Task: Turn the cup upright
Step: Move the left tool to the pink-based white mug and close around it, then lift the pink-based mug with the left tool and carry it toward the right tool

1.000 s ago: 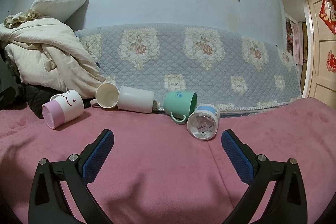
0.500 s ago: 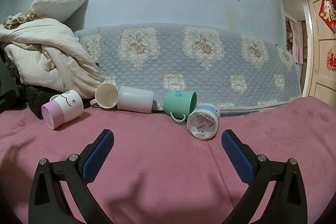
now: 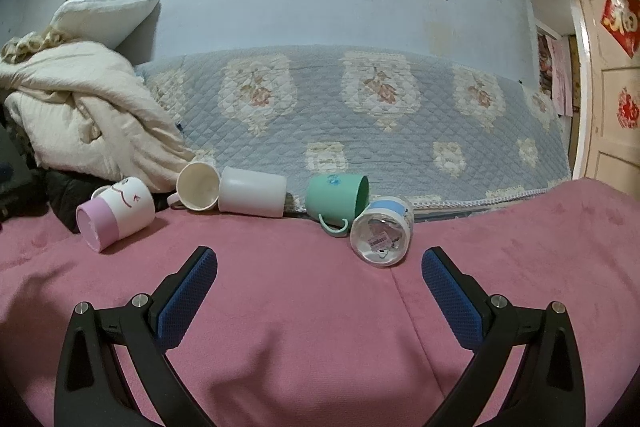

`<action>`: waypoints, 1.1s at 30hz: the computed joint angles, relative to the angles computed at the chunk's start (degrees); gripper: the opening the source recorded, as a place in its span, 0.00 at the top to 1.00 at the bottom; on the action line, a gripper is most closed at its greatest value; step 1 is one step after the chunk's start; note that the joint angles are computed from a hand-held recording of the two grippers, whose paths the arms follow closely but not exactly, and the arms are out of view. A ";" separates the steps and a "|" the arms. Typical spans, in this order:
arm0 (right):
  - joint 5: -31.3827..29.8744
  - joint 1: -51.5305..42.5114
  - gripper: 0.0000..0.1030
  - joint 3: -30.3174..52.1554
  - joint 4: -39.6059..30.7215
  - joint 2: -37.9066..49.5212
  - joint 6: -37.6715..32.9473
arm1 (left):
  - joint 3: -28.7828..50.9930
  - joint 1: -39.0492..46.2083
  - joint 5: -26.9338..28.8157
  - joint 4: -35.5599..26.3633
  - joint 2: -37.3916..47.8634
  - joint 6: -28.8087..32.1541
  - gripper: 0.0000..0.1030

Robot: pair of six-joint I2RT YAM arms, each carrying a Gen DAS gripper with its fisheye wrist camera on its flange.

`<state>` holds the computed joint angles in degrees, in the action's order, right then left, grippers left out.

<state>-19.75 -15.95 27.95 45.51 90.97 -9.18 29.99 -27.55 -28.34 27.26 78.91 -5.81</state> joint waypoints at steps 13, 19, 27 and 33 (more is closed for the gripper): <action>-0.36 -1.00 0.00 2.02 -4.16 0.18 0.75 | 35.65 17.99 26.79 -40.66 15.56 -4.96 0.42; -0.63 -1.25 0.00 2.20 -4.51 -0.03 1.48 | 47.36 17.71 24.47 -51.69 26.75 -4.46 0.44; -0.91 -1.54 0.00 2.70 -5.42 0.02 1.60 | 54.37 19.71 26.10 -57.48 36.12 -7.83 0.31; -1.01 -1.79 0.00 2.86 -5.96 -0.06 1.45 | 55.92 21.13 31.38 -57.74 38.21 -8.71 0.36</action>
